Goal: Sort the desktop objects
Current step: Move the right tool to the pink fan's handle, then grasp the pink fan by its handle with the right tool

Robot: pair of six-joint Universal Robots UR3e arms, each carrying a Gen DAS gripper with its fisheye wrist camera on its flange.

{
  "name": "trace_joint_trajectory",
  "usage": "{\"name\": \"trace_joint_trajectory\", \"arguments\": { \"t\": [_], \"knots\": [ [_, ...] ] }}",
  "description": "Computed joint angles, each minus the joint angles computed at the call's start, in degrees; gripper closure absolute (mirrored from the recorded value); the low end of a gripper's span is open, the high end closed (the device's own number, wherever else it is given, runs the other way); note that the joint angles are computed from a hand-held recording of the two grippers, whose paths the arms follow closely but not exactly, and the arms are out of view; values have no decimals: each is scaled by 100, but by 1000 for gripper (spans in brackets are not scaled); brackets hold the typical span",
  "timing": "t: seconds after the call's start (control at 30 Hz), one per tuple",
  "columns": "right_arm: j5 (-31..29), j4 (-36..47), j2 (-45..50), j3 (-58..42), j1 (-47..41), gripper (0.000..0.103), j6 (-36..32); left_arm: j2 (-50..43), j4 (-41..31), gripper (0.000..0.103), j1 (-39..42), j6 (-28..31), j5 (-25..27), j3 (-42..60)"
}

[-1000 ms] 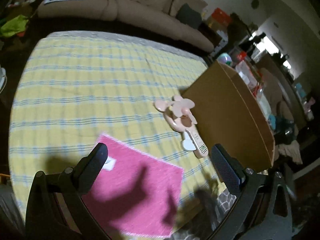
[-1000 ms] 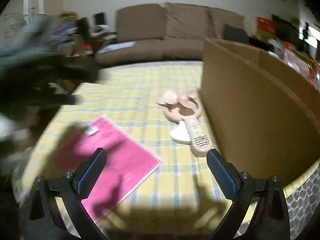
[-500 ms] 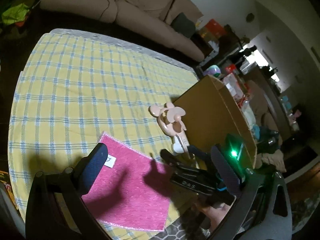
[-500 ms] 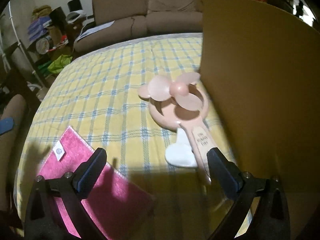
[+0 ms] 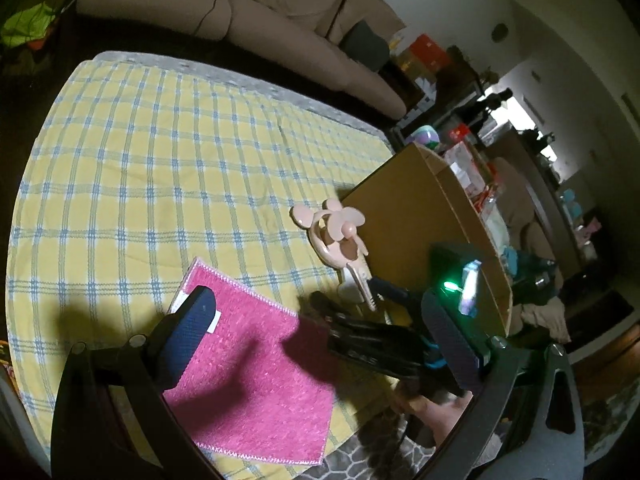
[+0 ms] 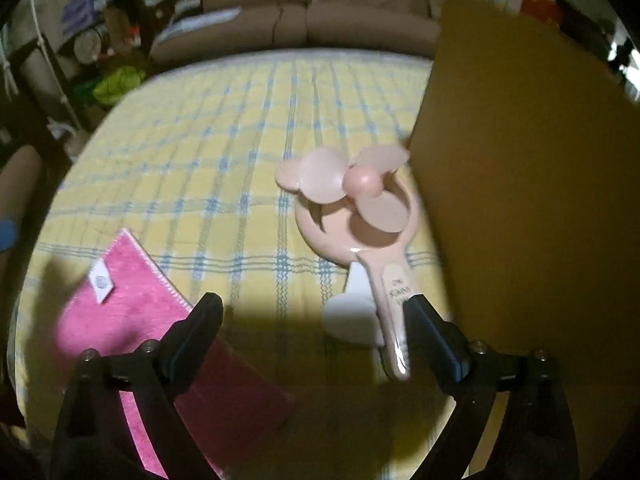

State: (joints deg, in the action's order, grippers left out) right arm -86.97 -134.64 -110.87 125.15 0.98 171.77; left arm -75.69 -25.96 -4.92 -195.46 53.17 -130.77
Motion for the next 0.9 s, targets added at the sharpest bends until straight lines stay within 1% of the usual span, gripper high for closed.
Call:
{"name": "trace_joint_trajectory", "arguments": {
  "t": [0.03, 0.1, 0.17, 0.23, 0.33, 0.4, 0.43, 0.47, 0.5, 0.53, 0.57, 0.6, 0.67, 0.7, 0.73, 0.77, 0.8, 0.83, 0.9],
  "knots": [
    [-262, -51, 286, -187, 191, 5, 22, 20, -4, 0, 26, 3, -29, -11],
    [-498, 63, 726, -551, 430, 0, 57, 77, -51, 0, 97, 29, -104, -41],
    [-907, 216, 1174, -938, 697, 0, 32, 170, -102, 0, 194, 66, -193, -106],
    [-1176, 450, 1617, -1380, 925, 0, -2, 292, -165, 0, 301, 100, -284, -167],
    [-1051, 1181, 1997, -2076, 797, 0, -321, 483, -263, 0, 469, 145, -397, -252],
    [-899, 1383, 2007, -2134, 639, 0, -416, 612, -334, 0, 594, 176, -507, -325],
    [-728, 1459, 1971, -2101, 499, 0, -459, 657, -362, 0, 646, 187, -556, -347],
    [-425, 1612, 1956, -2099, 293, 0, -406, 685, -373, 0, 685, 186, -599, -363],
    [-1, 1764, 1891, -2020, -18, 0, -353, 715, -370, 0, 715, 171, -634, -385],
    [176, 1674, 1716, -1830, -158, 0, -402, 726, -350, 0, 726, 144, -652, -396],
    [151, 1632, 1650, -1751, -146, 0, -477, 706, -310, 0, 723, 117, -660, -392],
    [156, 1583, 1548, -1642, -141, 2, -573, 671, -266, 0, 701, 94, -649, -380],
    [275, 1367, 1188, -1278, -268, 11, -732, 563, -183, 0, 619, 62, -595, -333],
    [401, 1247, 938, -1046, -406, 18, -804, 489, -131, 0, 567, 42, -557, -306],
    [591, 1245, 721, -887, -558, 32, -915, 395, -49, 0, 497, 8, -513, -286],
    [680, 1253, 542, -771, -639, 43, -972, 282, 61, 0, 418, -33, -470, -271],
    [669, 1221, 396, -665, -676, 44, -1040, 144, 188, 0, 338, -81, -425, -251],
    [792, 1289, 239, -560, -786, 44, -1184, -53, 351, 0, 253, -145, -408, -220],
    [1033, 1468, -47, -412, -1006, 44, -1404, -549, 772, 0, 161, -304, -627, -232]
  ]
}}
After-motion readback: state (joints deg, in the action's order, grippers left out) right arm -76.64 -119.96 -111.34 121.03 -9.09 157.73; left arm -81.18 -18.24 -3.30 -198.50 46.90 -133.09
